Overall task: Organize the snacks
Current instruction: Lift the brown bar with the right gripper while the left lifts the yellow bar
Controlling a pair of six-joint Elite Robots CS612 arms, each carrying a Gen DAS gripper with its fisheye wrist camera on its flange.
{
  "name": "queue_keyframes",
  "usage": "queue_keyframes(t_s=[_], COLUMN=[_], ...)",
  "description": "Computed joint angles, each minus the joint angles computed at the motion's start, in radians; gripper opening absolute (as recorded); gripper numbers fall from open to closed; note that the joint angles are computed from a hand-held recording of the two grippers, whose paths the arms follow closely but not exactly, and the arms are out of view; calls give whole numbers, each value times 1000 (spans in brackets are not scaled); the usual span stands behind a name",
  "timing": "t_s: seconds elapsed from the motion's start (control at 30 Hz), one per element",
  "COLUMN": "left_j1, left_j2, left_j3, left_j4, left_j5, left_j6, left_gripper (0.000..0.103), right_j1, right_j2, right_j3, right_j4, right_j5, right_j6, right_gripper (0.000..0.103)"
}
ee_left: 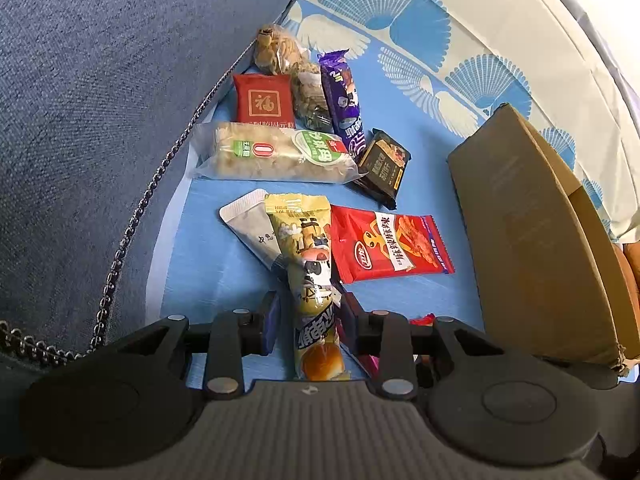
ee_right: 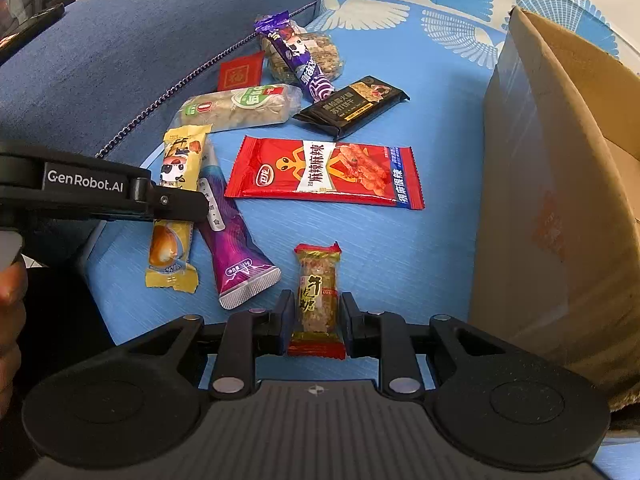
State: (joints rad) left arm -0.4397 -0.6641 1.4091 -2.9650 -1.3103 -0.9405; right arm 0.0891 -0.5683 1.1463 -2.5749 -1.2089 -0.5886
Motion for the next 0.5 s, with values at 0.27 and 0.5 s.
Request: queue_keyframes(t_s=[0.27, 0.5], left_j1=[-1, -5], left_j2=[3, 3], left_j3=[-4, -5], left_j4=[2, -4], left_j5=[0, 11], left_j6=[9, 33], left_gripper=[36, 23], right_j1=[1, 0], right_j2=[2, 1], right_j3=[-2, 4], right_j4=[-9, -40], right_j5=[-2, 4], right_j6=[-7, -5], right_gripper=[23, 19])
